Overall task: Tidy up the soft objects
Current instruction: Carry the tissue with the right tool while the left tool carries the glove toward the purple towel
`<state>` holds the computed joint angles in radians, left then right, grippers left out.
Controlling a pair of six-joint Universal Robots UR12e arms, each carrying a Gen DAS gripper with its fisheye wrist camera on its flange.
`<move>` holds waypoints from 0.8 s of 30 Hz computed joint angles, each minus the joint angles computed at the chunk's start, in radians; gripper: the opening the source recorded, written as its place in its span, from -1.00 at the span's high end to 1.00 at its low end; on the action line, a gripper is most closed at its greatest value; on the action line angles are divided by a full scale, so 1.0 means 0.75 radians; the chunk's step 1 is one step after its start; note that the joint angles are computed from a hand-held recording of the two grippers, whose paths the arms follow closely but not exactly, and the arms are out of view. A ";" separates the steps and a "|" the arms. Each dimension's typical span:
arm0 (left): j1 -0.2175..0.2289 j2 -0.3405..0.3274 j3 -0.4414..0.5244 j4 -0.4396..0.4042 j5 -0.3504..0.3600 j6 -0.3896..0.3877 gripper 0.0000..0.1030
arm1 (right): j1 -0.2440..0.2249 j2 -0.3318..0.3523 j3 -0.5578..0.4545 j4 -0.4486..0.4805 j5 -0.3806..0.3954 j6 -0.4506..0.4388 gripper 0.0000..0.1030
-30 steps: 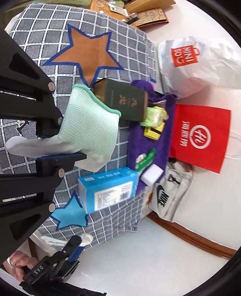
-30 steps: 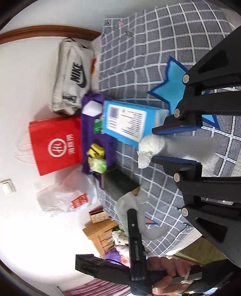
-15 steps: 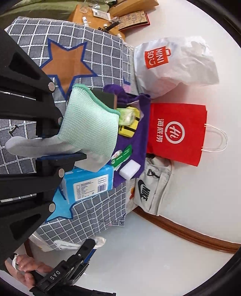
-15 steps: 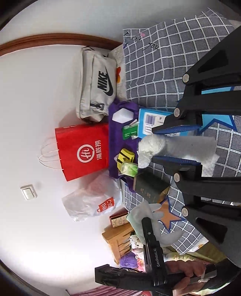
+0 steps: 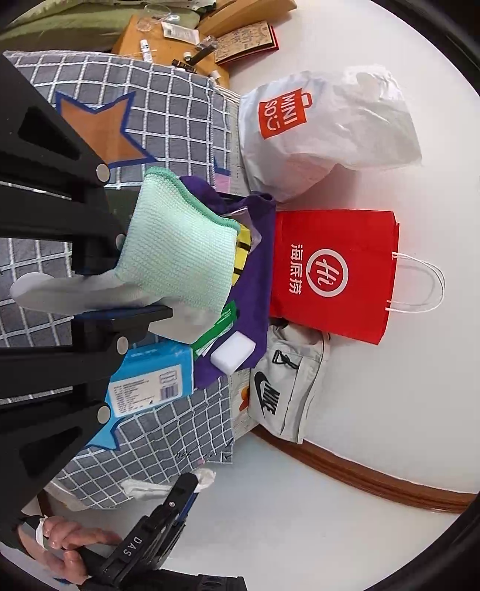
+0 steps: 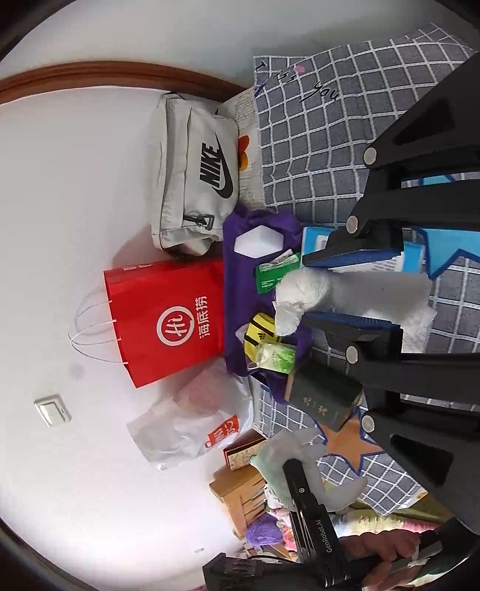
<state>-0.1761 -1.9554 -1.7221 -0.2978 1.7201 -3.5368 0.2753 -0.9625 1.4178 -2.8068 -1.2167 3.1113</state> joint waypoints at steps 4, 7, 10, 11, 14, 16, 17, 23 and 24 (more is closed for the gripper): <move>0.015 -0.023 0.036 -0.029 0.017 0.013 0.75 | 0.003 0.037 -0.055 0.000 0.002 0.000 0.52; 0.024 -0.040 0.059 -0.045 0.024 0.011 0.75 | 0.005 0.072 -0.115 0.031 0.004 0.006 0.52; 0.034 -0.061 0.086 -0.066 0.033 0.010 0.75 | 0.004 0.110 -0.173 0.032 0.020 0.023 0.52; 0.037 -0.070 0.100 -0.080 0.042 0.016 0.75 | 0.003 0.119 -0.187 0.032 0.026 0.022 0.52; 0.046 -0.091 0.128 -0.103 0.056 0.030 0.75 | 0.008 0.156 -0.248 0.056 0.023 -0.005 0.52; 0.052 -0.103 0.146 -0.113 0.062 0.032 0.75 | 0.012 0.180 -0.288 0.077 0.017 -0.014 0.52; 0.055 -0.109 0.153 -0.116 0.061 0.032 0.75 | 0.014 0.196 -0.313 0.090 0.025 -0.022 0.52; 0.079 -0.148 0.198 -0.132 0.049 0.017 0.75 | 0.024 0.271 -0.444 0.149 0.042 -0.026 0.52; 0.082 -0.153 0.202 -0.133 0.049 0.018 0.75 | 0.023 0.287 -0.474 0.170 0.049 -0.014 0.52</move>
